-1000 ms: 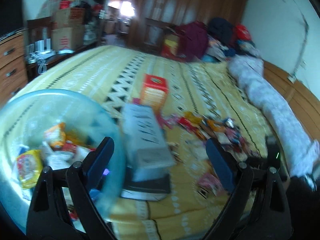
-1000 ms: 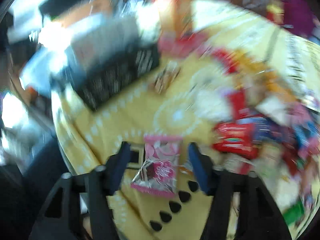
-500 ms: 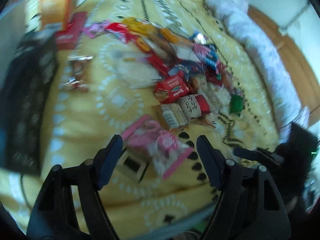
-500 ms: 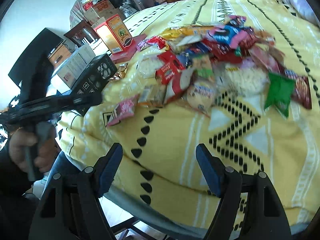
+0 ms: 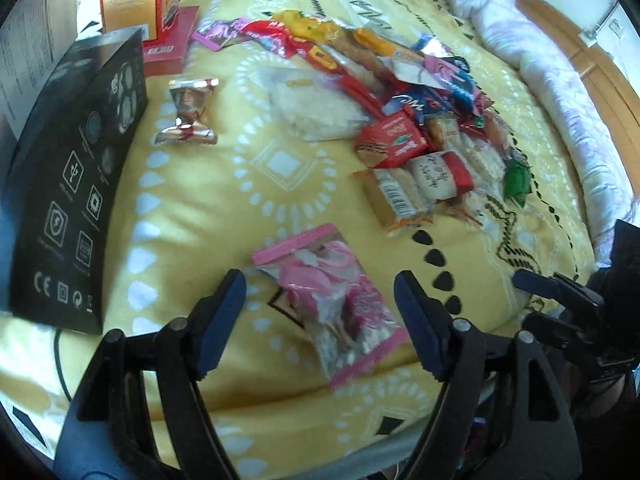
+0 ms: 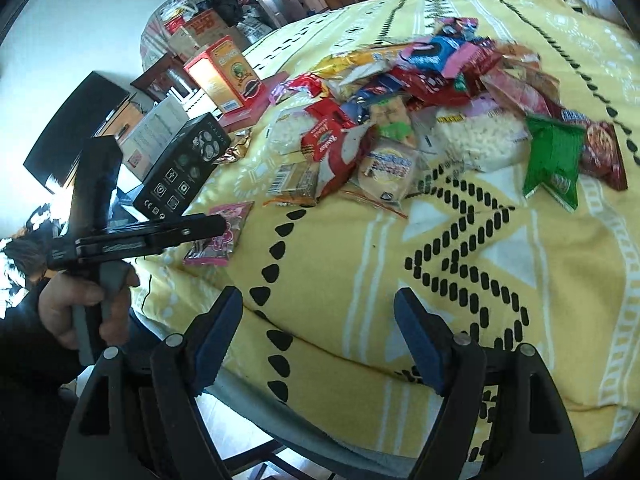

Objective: Organize snacks
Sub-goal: 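Grasp the pink packet with the left tool while the right tool grasps the green packet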

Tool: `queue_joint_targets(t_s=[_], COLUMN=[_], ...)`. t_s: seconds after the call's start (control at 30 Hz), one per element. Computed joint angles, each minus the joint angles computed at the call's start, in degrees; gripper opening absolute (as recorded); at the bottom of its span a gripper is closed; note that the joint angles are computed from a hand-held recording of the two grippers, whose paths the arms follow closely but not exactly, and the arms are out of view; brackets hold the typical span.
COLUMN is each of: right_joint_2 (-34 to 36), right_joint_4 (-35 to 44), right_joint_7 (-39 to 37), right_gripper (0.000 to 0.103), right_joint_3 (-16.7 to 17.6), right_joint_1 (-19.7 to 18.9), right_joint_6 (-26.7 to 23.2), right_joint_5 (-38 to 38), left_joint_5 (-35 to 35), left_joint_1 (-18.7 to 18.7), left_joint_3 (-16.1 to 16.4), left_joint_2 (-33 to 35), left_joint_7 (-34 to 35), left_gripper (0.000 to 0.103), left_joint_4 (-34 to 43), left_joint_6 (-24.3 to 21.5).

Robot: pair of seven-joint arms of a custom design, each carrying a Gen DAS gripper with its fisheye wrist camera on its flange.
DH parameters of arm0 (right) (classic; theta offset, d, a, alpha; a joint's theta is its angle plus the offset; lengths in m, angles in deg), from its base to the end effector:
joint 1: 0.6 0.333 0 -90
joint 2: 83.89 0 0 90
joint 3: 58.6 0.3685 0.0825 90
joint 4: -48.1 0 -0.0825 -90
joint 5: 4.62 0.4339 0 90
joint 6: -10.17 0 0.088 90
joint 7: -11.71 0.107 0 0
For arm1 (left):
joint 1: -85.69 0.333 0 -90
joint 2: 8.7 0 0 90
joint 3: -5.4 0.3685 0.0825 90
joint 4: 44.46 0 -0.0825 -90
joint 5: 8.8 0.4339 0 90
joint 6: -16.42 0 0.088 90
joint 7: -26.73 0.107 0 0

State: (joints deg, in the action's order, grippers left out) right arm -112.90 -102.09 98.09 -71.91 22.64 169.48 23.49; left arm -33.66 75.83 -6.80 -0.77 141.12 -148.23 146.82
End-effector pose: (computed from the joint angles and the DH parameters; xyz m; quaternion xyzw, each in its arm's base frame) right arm 0.4409 0.0496 0.4984 -0.5973 0.7146 -0.0425 0.3616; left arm 0.6329 -0.2598 0.5341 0.4622 -0.8496 0.2531 0.0230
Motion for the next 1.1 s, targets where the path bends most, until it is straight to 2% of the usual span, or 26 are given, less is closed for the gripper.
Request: queue_joint_targets(t_s=[0.07, 0.13, 0.23, 0.3, 0.37, 0.47, 0.57, 0.7, 0.77, 0.87, 0.97, 1.03, 1.07, 1.1], right_joint_2=[-0.2, -0.6, -0.9, -1.1, -1.3, -1.4, -2.3, -4.0, -3.7, -1.0, 3.4, 6.4, 7.7, 9.0], right_joint_4=[-0.2, -0.3, -0.5, -0.6, -0.9, -1.4, -2.4, -3.1, -2.5, -0.9, 1.8, 3.7, 4.4, 5.1], right_joint_7=[-0.1, 0.1, 0.8, 1.4, 1.8, 3.6, 7.8, 16.7, 20.2, 21.5, 20.6, 20.4, 21.0, 22.6], right_gripper=[0.083, 0.084, 0.084, 0.084, 0.084, 0.084, 0.084, 0.084, 0.084, 0.084, 0.083, 0.073, 0.065, 0.062], right_joint_3=[0.0, 0.3, 0.4, 0.5, 0.6, 1.4, 3.6, 7.9, 8.1, 5.3, 3.3, 3.4, 4.1, 5.7], right_joint_1=[0.1, -0.4, -0.8, -1.3, -1.3, -2.4, -5.8, -15.3, -19.1, -19.3, -17.5, -17.4, -18.0, -19.9], right_joint_6=[0.3, 0.3, 0.2, 0.0, 0.0, 0.7, 2.5, 3.1, 2.3, 3.4, 4.6, 5.0, 4.7, 4.1], right_joint_5=[0.1, -0.5, -1.2, -1.7, -2.0, -3.0, -6.4, -15.5, -18.8, -20.9, -21.9, -22.8, -23.7, -25.8], left_joint_5=[0.7, 2.5, 5.9, 6.7, 6.6, 6.3, 4.8, 3.5, 3.3, 3.2, 2.8, 2.3, 2.1, 2.0], left_joint_1=[-0.6, -1.0, -1.6, -1.7, -1.6, -1.5, -1.3, -1.3, -1.4, -1.5, -1.4, -1.4, -1.4, -1.4], left_joint_3=[-0.2, 0.0, 0.3, 0.2, -0.1, -0.3, -0.3, -0.4, -0.4, -0.4, -0.4, -0.5, -0.5, -0.5], left_joint_2=[-0.1, -0.6, 0.2, -0.2, -0.5, -1.0, -1.4, -1.6, -1.3, -0.7, -1.1, -1.4, -1.4, -1.5], left_joint_7=[-1.4, -3.1, -7.0, -7.6, -5.9, -3.5, -2.2, -0.7, -0.7, -1.5, -1.0, -0.4, -0.2, -0.1], left_gripper=[0.087, 0.089, 0.086, 0.078, 0.048, 0.042, 0.040, 0.040, 0.040, 0.040, 0.040, 0.040, 0.040, 0.040], left_joint_4=[-0.2, -1.2, -1.0, -1.5, -1.9, -3.0, -3.2, -2.9, -2.5, -2.1, -2.5, -2.6, -2.5, -2.5], left_joint_6=[1.5, 3.6, 3.2, 3.3, 3.6, 5.4, 5.7, 6.2, 6.1, 5.4, 5.8, 6.2, 6.3, 6.4])
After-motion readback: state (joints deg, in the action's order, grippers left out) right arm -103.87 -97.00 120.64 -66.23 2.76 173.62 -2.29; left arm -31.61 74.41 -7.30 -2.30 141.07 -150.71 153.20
